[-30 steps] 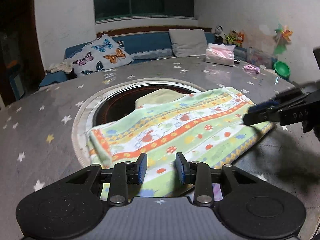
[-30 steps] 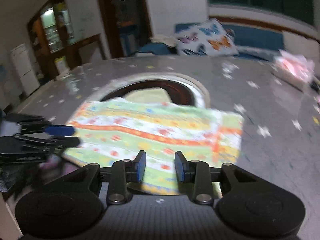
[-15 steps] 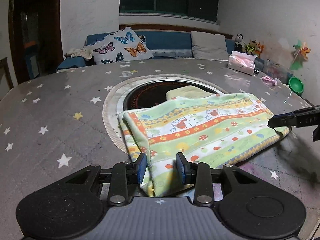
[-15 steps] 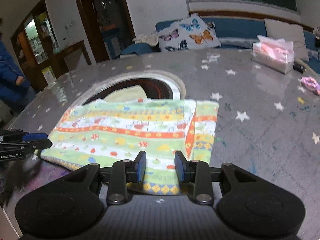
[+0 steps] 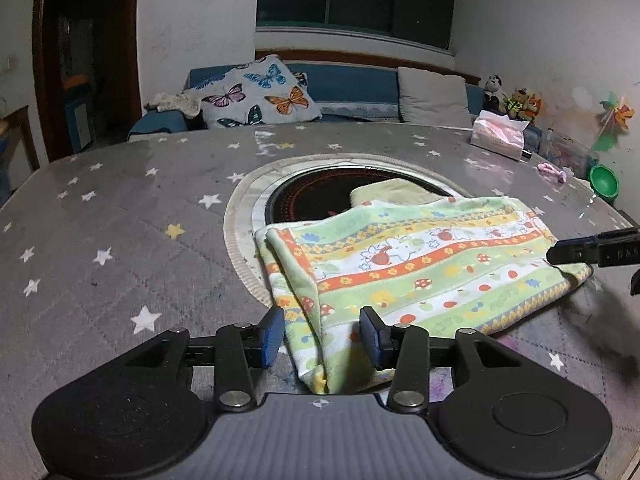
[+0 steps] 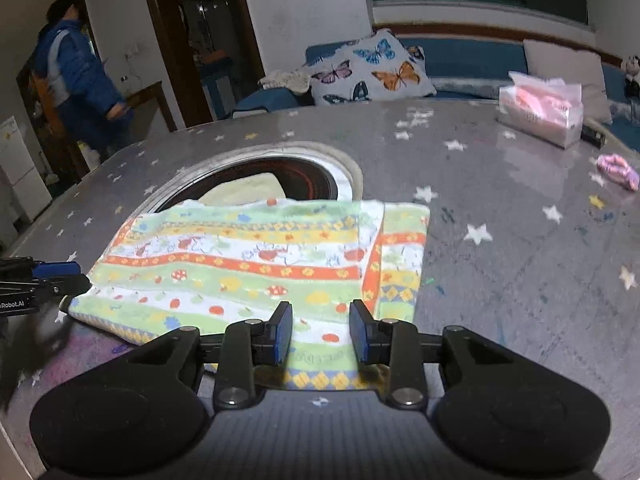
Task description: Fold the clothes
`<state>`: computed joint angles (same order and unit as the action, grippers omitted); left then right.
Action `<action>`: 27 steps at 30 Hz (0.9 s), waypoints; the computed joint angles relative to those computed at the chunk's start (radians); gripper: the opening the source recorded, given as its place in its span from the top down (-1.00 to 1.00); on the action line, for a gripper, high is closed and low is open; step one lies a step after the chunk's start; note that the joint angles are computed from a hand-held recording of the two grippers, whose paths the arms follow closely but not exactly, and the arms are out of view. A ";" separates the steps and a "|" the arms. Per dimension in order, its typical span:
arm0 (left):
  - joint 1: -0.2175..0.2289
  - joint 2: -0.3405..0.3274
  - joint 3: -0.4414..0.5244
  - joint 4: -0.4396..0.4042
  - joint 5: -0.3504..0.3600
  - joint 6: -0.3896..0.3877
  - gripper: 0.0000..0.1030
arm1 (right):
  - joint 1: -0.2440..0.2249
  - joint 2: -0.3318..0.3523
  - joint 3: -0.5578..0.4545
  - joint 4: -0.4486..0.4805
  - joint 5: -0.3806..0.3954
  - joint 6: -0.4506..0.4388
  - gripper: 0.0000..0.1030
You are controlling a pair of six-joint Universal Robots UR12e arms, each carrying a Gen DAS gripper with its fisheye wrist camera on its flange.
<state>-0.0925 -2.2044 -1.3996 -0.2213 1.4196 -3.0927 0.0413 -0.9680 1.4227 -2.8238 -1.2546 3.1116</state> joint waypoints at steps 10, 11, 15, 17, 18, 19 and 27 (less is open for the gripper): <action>-0.002 -0.010 0.032 -0.029 0.019 -0.021 0.06 | 0.012 0.051 -0.099 0.003 -0.022 -0.028 0.40; -0.002 -0.012 0.038 -0.035 0.020 -0.024 0.06 | 0.013 0.061 -0.115 0.010 -0.022 -0.026 0.40; -0.002 -0.024 0.064 -0.060 0.026 -0.032 0.06 | 0.021 0.099 -0.172 0.039 -0.051 -0.033 0.40; -0.001 -0.030 0.076 -0.081 0.033 -0.035 0.09 | 0.023 0.113 -0.192 0.070 -0.085 -0.023 0.40; 0.000 -0.032 0.079 -0.090 0.036 -0.034 0.09 | 0.022 0.115 -0.194 0.074 -0.089 -0.019 0.40; 0.001 -0.034 0.082 -0.098 0.039 -0.031 0.09 | 0.022 0.112 -0.191 0.072 -0.086 -0.021 0.40; 0.010 -0.031 0.086 -0.113 0.029 -0.047 0.10 | 0.035 0.059 -0.138 0.048 -0.007 -0.149 0.38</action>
<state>-0.0822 -2.2357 -1.3133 -0.3345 1.4483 -3.1393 0.0764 -0.9092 1.2844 -2.7760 -1.2618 2.9623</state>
